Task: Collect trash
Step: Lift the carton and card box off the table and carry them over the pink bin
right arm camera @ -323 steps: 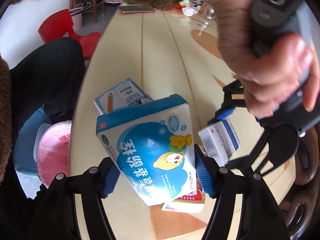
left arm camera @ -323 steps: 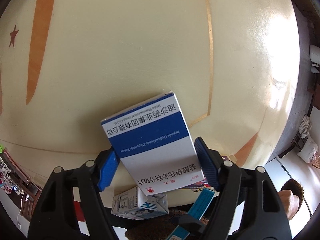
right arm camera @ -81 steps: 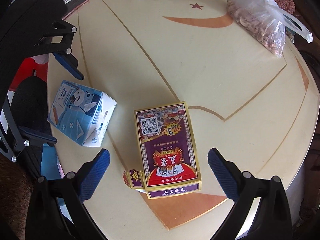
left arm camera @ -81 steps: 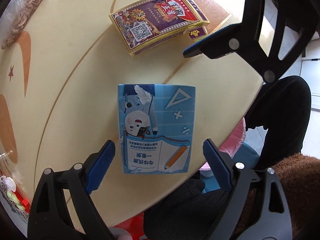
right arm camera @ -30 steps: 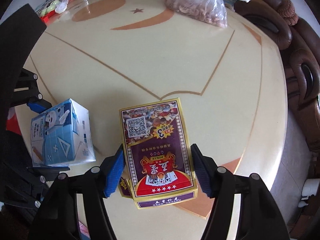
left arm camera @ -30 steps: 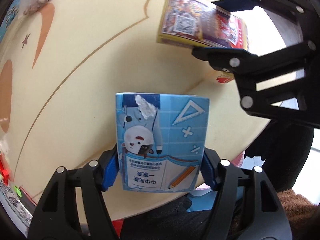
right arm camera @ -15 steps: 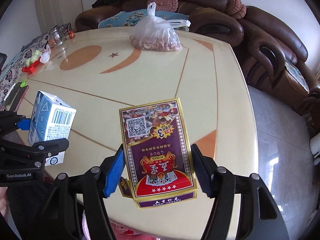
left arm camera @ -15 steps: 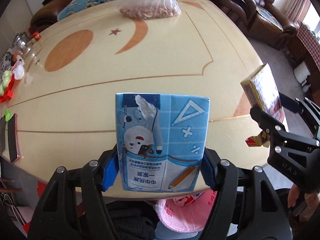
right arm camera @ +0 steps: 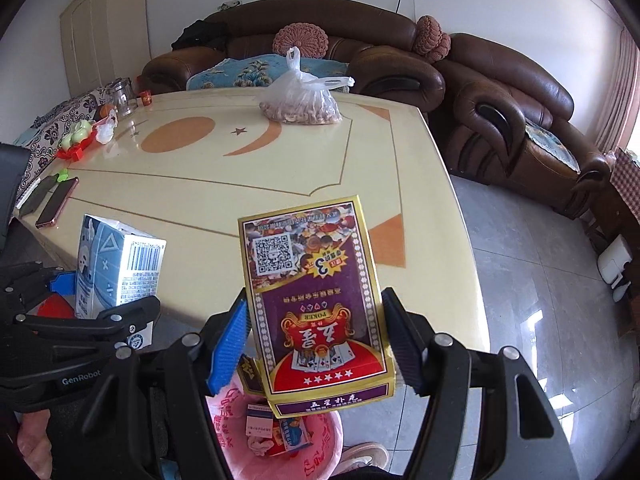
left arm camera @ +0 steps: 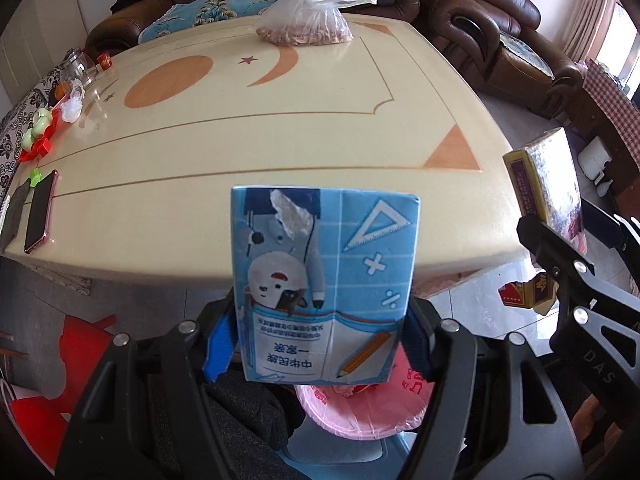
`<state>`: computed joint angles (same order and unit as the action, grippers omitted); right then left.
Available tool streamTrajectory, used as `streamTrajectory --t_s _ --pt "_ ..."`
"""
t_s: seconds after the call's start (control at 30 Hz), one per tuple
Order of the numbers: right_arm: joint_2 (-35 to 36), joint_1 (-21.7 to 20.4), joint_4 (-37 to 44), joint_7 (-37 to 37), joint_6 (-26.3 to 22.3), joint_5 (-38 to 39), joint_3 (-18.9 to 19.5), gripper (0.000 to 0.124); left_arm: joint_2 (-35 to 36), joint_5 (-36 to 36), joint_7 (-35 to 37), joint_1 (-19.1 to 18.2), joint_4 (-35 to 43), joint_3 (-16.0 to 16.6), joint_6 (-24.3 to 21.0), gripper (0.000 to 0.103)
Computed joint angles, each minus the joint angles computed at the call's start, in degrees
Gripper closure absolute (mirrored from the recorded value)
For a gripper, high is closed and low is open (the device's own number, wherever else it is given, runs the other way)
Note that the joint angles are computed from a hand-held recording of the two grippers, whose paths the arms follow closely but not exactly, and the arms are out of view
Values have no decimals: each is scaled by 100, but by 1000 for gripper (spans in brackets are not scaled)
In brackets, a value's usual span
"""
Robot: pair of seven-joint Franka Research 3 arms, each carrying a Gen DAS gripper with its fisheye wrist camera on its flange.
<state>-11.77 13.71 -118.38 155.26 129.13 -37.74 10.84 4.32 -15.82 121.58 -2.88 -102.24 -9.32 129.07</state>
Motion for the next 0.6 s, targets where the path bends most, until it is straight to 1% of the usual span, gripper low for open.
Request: streamTrajectory --t_s 0.17,0.3,0.47,0.53,0.6 --pt "-399 119 -412 394 -166 84 232 61 -550 -244 497 19 -794 96 24 36" --pt "-640 172 -738 632 -200 228 384 61 -830 -280 726 -32 -1280 224 54 36" --pt "-779 212 -1037 875 -224 371 553 61 -1001 -278 949 -73 -1667 345 -59 36" --pt "-791 245 -1124 960 -234 413 604 61 -963 -380 1060 -72 -1673 400 -283 36" --pt "-803 276 -1214 1026 -184 470 613 61 -984 -394 1138 -63 -1805 403 -229 36"
